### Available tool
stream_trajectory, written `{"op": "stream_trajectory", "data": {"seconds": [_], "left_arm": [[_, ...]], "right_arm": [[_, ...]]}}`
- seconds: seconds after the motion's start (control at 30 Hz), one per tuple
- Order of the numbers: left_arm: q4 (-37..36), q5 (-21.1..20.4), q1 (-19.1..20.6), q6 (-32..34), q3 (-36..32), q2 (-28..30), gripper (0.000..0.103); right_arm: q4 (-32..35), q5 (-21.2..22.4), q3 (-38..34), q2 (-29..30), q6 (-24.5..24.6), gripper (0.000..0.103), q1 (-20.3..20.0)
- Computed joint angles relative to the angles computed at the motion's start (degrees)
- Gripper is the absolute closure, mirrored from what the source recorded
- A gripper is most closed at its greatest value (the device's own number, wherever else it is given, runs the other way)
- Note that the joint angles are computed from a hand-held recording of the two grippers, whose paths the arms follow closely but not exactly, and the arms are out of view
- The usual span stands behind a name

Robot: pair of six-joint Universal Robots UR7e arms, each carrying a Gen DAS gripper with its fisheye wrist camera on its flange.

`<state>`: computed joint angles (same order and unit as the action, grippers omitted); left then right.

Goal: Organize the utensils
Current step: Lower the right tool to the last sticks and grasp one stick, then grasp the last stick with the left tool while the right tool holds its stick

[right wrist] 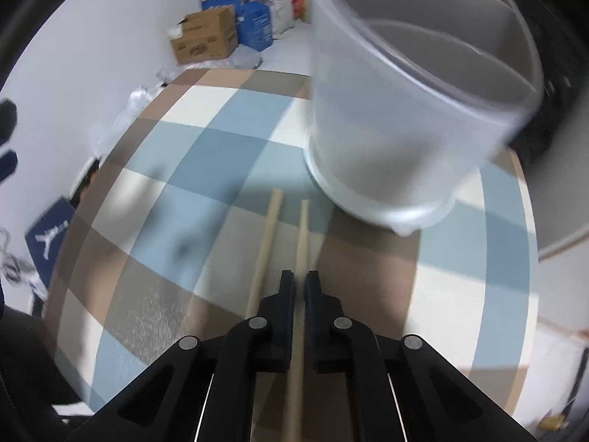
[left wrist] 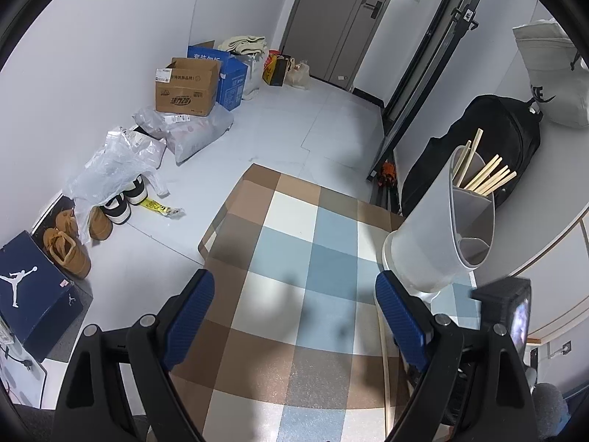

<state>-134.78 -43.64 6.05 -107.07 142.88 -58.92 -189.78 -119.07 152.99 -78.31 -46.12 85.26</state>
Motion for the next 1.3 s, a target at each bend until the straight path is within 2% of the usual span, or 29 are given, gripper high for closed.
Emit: {"op": "stream_trajectory", "data": {"seconds": [0.13, 0.27, 0.37, 0.5, 0.63, 0.67, 0.73, 0.8, 0.87, 0.97, 1.07, 1.17, 1.3], "left_arm": [[-1.3, -0.2, 0.3, 1.2, 0.1, 0.2, 0.017], [-1.4, -0.4, 0.4, 2.7, -0.6, 1.0, 0.017], [-1.1, -0.8, 0.5, 3.3, -0.8, 1.4, 0.017], [-1.2, -1.5, 0.9, 3.4, -0.8, 1.5, 0.017], [-1.3, -2.0, 1.6, 3.9, -1.0, 1.9, 0.017], [-1.4, -2.2, 1.8, 4.1, -1.1, 2.0, 0.017], [-1.9, -2.3, 2.0, 4.5, -1.2, 2.3, 0.017], [-2.4, -2.5, 2.4, 5.2, -1.4, 2.9, 0.017], [-3.2, -2.8, 2.8, 6.0, -1.8, 3.8, 0.017], [-9.2, -4.8, 4.4, 10.7, -1.7, 5.4, 0.017], [-16.1, -8.5, 7.0, 17.1, -2.6, 8.0, 0.017], [-16.4, -10.4, 8.2, 21.5, -5.2, 10.2, 0.017], [-13.6, -11.4, 9.8, 26.1, -9.4, 12.2, 0.017]], "right_arm": [[7.5, 2.1, 0.5, -6.7, 4.2, 0.098, -3.1], [14.5, 2.8, -0.7, -9.5, 7.4, 0.097, -3.5], [12.8, 2.1, -1.7, -7.0, 7.2, 0.097, -2.3], [9.2, 1.4, -3.1, -2.2, 6.1, 0.088, -0.7], [6.1, 0.7, -4.1, 0.9, 4.0, 0.088, 0.4], [5.7, 0.8, -4.1, 1.2, 3.5, 0.088, 0.4], [5.2, 0.9, -4.1, 1.3, 3.2, 0.099, 0.2], [7.1, 2.3, -4.5, 0.2, 3.6, 0.100, -0.6], [8.5, 4.0, -4.1, -2.2, 3.3, 0.100, -1.4], [10.8, 8.5, -3.4, -7.2, 2.0, 0.100, -2.4], [17.3, 14.8, -3.0, -16.0, 1.8, 0.100, -4.1], [23.5, 20.2, -3.6, -23.8, 1.4, 0.100, -6.5], [32.8, 28.8, -5.0, -33.9, -0.9, 0.100, -12.0]]}}
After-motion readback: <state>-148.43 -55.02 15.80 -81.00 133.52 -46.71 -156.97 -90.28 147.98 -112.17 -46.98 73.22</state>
